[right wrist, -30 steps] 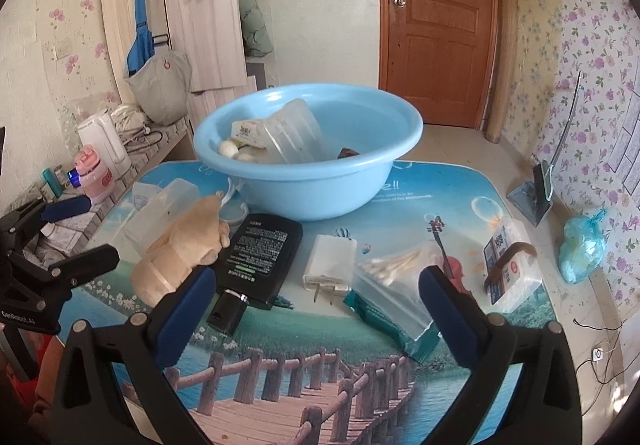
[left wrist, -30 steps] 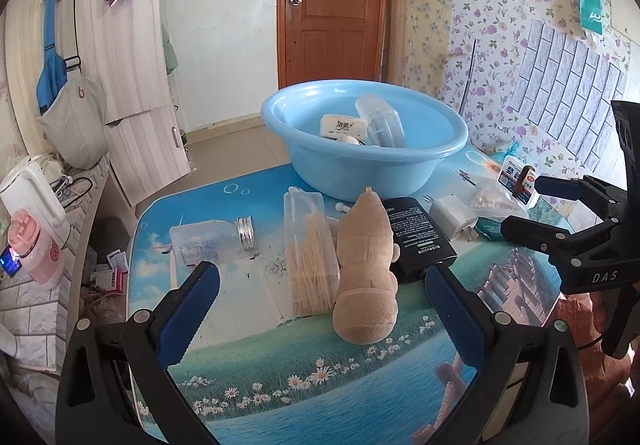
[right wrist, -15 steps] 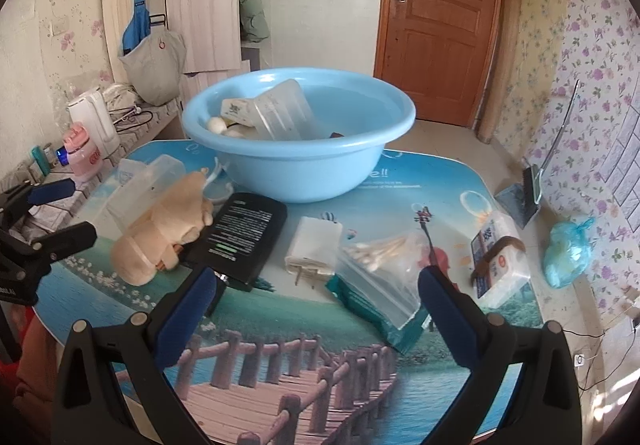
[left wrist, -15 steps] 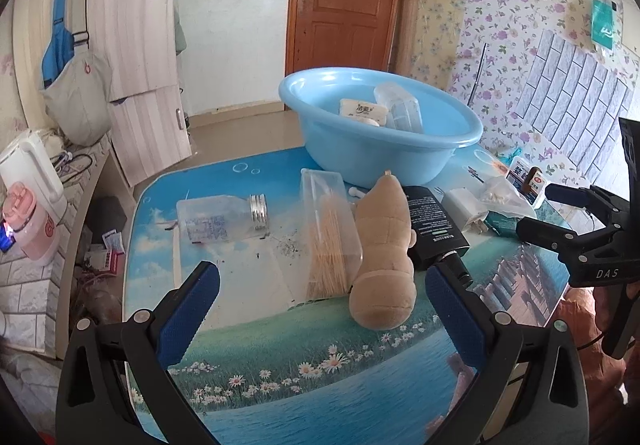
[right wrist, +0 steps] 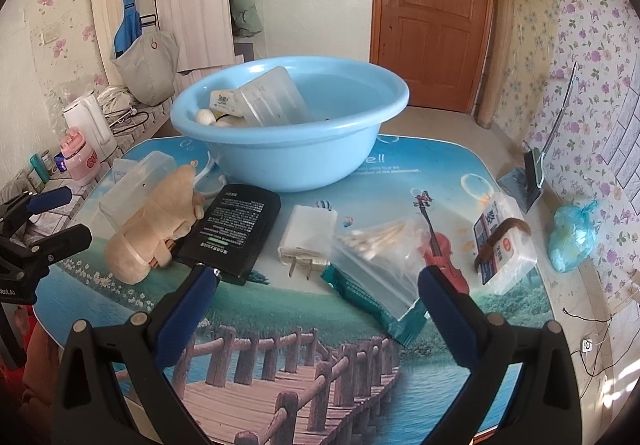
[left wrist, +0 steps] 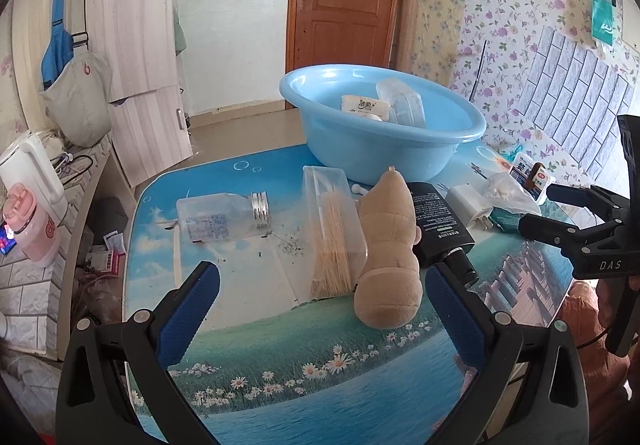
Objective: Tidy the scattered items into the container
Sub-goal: 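Reach the left gripper to the clear toothpick box while the right reaches the clear swab bag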
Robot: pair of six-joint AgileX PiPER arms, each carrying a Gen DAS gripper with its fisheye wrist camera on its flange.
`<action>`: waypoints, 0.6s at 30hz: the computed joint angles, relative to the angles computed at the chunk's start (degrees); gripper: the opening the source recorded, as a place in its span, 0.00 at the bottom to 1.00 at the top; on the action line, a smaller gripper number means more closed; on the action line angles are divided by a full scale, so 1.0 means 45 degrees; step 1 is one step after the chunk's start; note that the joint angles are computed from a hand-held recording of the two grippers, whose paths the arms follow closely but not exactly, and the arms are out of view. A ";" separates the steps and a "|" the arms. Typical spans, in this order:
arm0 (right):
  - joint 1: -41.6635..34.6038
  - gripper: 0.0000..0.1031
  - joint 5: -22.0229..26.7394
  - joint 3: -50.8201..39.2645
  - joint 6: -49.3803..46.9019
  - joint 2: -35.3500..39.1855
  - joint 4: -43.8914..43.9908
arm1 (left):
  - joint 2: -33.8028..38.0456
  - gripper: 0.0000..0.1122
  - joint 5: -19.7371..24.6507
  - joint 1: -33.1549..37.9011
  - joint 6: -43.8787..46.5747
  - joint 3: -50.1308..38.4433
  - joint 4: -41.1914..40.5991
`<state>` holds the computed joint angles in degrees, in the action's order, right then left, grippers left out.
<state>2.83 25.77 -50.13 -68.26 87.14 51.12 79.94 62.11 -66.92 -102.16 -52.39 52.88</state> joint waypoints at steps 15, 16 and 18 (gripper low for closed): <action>-0.0326 1.00 0.0015 0.0060 -0.0721 -0.0026 0.1035 | -0.0570 0.92 -0.0164 0.0216 -0.0539 0.0832 0.0013; -0.0346 1.00 0.0013 0.0081 -0.0785 -0.0033 0.1095 | -0.0605 0.92 -0.0211 0.0252 -0.0577 0.0916 0.0014; -0.0391 1.00 0.0007 0.0144 -0.0974 -0.0053 0.1292 | -0.0681 0.92 -0.0314 0.0348 -0.0651 0.1084 0.0002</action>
